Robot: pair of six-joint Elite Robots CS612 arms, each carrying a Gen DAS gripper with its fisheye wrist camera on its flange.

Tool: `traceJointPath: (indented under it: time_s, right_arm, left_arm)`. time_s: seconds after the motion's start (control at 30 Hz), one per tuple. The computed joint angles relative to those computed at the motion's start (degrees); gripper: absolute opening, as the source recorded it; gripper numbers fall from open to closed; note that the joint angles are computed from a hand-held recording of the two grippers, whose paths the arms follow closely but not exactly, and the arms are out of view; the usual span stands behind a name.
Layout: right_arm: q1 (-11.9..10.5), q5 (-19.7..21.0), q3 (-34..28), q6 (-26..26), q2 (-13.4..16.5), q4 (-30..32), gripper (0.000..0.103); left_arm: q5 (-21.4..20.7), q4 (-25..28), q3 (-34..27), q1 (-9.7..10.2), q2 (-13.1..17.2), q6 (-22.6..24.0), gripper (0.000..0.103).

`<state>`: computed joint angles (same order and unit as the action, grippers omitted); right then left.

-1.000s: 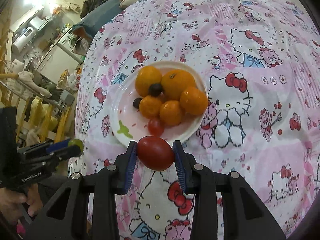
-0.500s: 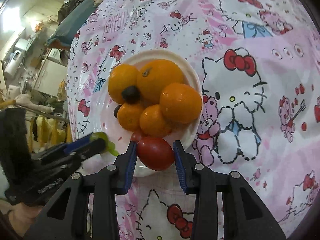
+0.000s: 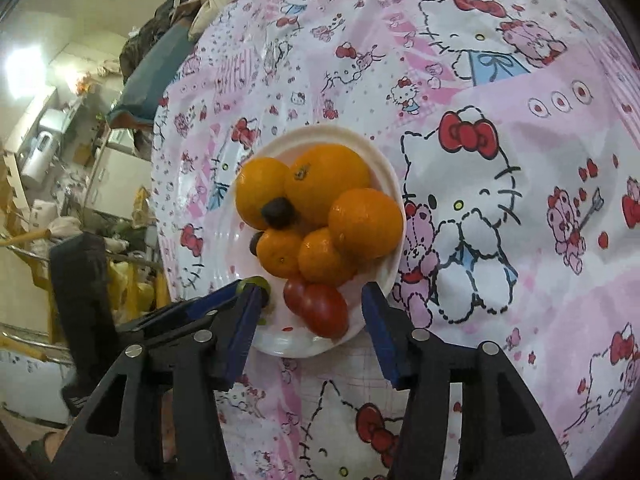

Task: Organize fruits

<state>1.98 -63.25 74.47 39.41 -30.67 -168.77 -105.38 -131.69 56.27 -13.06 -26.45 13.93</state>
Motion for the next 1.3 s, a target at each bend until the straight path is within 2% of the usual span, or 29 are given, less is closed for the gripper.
traceJointPath:
  time_s: [0.17, 0.23, 0.27, 0.33, 0.43, 0.57, 0.63, 0.7, 0.8, 0.97, 1.03, 1.17, 1.3]
  right_arm:
    - [-0.3, 0.0, 0.4, 1.1, -0.2, -0.6, 0.059]
    - [-0.4, 0.4, 0.3, 1.2, -0.3, -0.6, 0.059]
    - [-0.4, 0.6, 0.3, 1.3, -0.3, -0.6, 0.059]
    - [-0.6, 0.9, 0.6, 2.0, -0.4, -1.7, 0.059]
    - [-0.6, 0.5, 0.8, 2.0, -0.7, -2.5, 0.059]
    - [-0.4, -1.4, 1.4, 0.2, -1.5, -2.5, 0.060]
    - [-0.1, -2.9, 1.9, -1.2, -2.1, -2.5, 0.070]
    - [0.3, -5.1, 2.7, -2.7, -3.0, -2.8, 0.082]
    - [1.1, -8.7, 3.9, -5.7, -4.5, -2.4, 0.089]
    - [2.6, -14.1, 6.3, -9.3, -6.8, -4.5, 0.095]
    - [3.2, -16.2, 7.6, -10.4, -7.7, -6.3, 0.099]
    - [4.7, -21.6, 10.0, -11.8, -9.1, -9.5, 0.103]
    - [5.7, -24.4, 11.7, -12.8, -9.9, -11.3, 0.103]
  left_arm:
    - [0.1, 2.9, -1.1, -0.24, 0.5, 0.0, 0.026]
    - [0.9, 3.1, -1.1, -0.37, 0.4, 0.0, 0.044]
    - [1.0, 2.0, -0.7, -0.34, 0.3, -0.4, 0.049]
    - [-0.5, 1.6, -0.7, -0.07, 0.2, -0.6, 0.063]
    - [-1.1, 1.1, -0.2, 0.19, -0.2, -0.8, 0.069]
    - [-2.9, -4.0, 1.9, 1.22, -1.7, -3.2, 0.069]
    - [-3.6, -7.4, 2.5, 1.83, -2.1, -5.2, 0.069]
    - [-2.1, -12.6, 4.4, 2.13, -3.1, -7.0, 0.069]
    - [-0.1, -19.5, 7.8, 2.35, -4.8, -7.9, 0.069]
    - [3.0, -27.5, 13.1, 2.30, -7.9, -6.3, 0.070]
    - [2.0, -29.6, 15.2, 2.62, -9.1, -6.2, 0.082]
    - [0.9, -33.8, 19.7, 2.98, -11.5, -5.1, 0.088]
    - [2.2, -37.8, 23.3, 3.05, -13.3, -5.4, 0.103]
